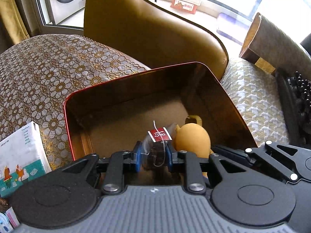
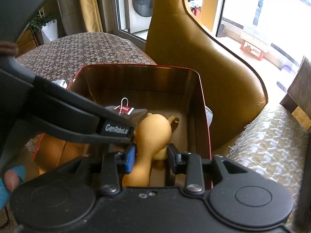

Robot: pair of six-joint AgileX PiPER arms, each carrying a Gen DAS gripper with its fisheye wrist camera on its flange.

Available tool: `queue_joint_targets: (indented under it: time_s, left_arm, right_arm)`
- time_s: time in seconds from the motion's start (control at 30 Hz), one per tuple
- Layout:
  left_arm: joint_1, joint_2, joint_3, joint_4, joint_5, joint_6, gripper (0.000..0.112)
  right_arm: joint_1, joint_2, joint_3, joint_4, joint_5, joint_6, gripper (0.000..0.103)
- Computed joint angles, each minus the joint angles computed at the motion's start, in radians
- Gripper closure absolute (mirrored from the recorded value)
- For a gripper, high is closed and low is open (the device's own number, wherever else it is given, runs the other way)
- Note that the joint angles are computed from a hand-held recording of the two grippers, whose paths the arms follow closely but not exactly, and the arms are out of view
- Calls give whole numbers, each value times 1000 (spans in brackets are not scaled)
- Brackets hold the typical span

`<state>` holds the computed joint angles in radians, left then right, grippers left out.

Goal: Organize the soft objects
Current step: 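Open the left tool dropping the tea bag while the right tool releases the duck into the tin, then lift both tools out of the tin and back over the table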

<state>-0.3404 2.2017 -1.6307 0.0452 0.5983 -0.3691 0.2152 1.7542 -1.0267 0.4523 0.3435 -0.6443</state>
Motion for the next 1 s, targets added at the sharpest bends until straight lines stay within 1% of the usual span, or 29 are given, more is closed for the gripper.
queue_joint_targets:
  time_s: [0.1, 0.2, 0.23, 0.27, 0.3, 0.33, 0.47, 0.63, 0.8, 1.0]
  left_arm:
    - [-3, -2, 1, 10, 1, -8, 87]
    - [-4, -14, 20, 24, -18, -24, 80]
    - [-3, -19, 27, 23, -25, -26, 69]
    - [-3, -27, 38, 25, -36, -30, 64]
    - [-5, -35, 47, 37, -45, -44, 51]
    - [-7, -47, 63, 56, -59, -64, 49]
    - [-5, -89, 104, 45, -87, -61, 49]
    - [-13, -177, 197, 57, -129, -75, 49]
    - [-34, -296, 319, 127, -181, -139, 49]
    - [-49, -461, 462, 192, -217, -206, 49]
  right_arm:
    - [-3, -12, 14, 22, -7, -22, 59]
    - [-3, -23, 25, 26, -9, -29, 56]
    - [-4, -29, 30, 31, -9, -33, 56]
    - [-5, -33, 35, 31, -9, -33, 55]
    - [-5, -34, 36, 31, -11, -31, 55]
    - [-5, -39, 39, 32, -12, -31, 55]
    - [-2, -49, 37, 24, -10, -8, 54]
    - [-12, -108, 61, 71, 12, -57, 51]
    - [-14, -190, 97, 66, 20, -36, 47]
    - [-9, -286, 136, 69, 45, -2, 42]
